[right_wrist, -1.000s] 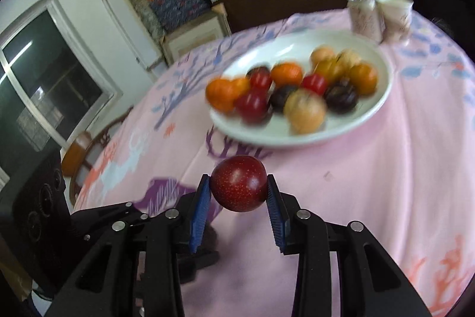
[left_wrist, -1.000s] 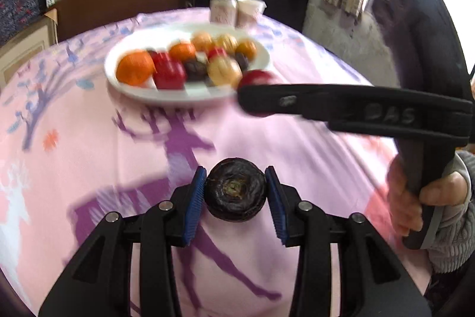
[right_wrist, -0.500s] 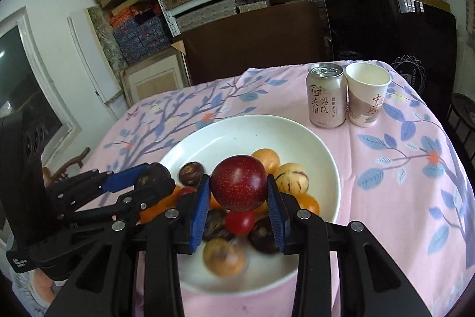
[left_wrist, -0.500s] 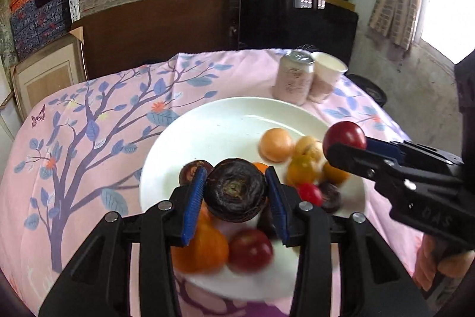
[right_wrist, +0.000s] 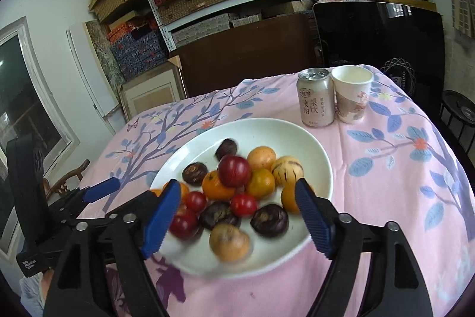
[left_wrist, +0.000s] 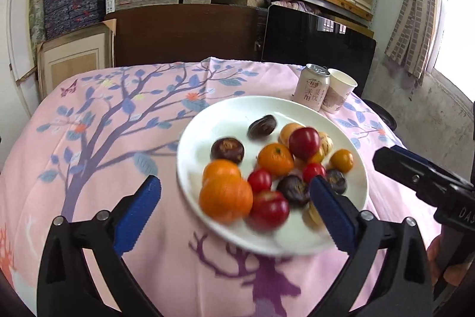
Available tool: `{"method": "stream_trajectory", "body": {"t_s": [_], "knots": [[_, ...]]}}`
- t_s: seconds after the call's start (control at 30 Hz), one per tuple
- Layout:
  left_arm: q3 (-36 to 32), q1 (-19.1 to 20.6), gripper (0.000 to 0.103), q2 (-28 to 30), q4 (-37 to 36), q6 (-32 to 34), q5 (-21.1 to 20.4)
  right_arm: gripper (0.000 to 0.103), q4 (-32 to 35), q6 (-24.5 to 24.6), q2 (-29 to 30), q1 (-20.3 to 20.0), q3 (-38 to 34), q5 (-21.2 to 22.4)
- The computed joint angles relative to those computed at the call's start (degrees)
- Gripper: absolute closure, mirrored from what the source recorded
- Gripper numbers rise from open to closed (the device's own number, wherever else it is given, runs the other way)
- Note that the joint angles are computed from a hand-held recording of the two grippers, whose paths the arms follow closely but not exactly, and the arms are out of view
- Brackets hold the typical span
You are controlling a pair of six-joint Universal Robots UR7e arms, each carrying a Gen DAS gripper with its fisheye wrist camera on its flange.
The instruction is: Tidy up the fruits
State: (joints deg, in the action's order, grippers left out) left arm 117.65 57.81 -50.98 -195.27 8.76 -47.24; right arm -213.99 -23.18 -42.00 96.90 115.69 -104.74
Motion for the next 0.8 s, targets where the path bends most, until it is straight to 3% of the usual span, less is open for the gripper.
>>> {"method": "stream_trajectory", "body": {"t_s": [0.1, 0.2, 0.3, 0.47, 0.57, 0.63, 0.8], "knots": [[5.17, -2.00, 0.004, -1.53, -3.14, -2.09, 2.99, 0.004, -11.09, -1.80, 1.97, 0.34, 4.53, -2.71], [9.30, -4.79, 0.004, -1.68, -5.95, -2.93, 8.33, 0.003, -18.36, -6.15, 4.62, 1.51, 6.10, -7.91], [12.47, -7.14, 0.004, -1.14, -9.97, -3.04, 12.75, 0.003, -18.90, -8.27, 5.54, 2.33, 6.51, -12.11], [14.51, -10.67, 0.004, 1.43, -18.70, -0.90, 21.48, 0.003, -21.60, -9.45, 5.80, 2.11, 8.14, -11.32], [15.31, -10.90, 0.004, -0.08, -17.48, -2.94, 20.60, 0.003, -23.47, -10.24, 6.09, 2.32, 8.67, -10.55], [15.61, -10.51, 0.004, -2.11, -12.85, -6.36, 19.00, 0.003, -23.36, -9.90, 5.84, 2.32, 8.88, -10.23], [16.32, -10.53, 0.004, -3.24, -13.19, -5.12, 16.32, 0.003, -21.61, -8.26, 4.90, 2.06, 9.09, -9.66]]}}
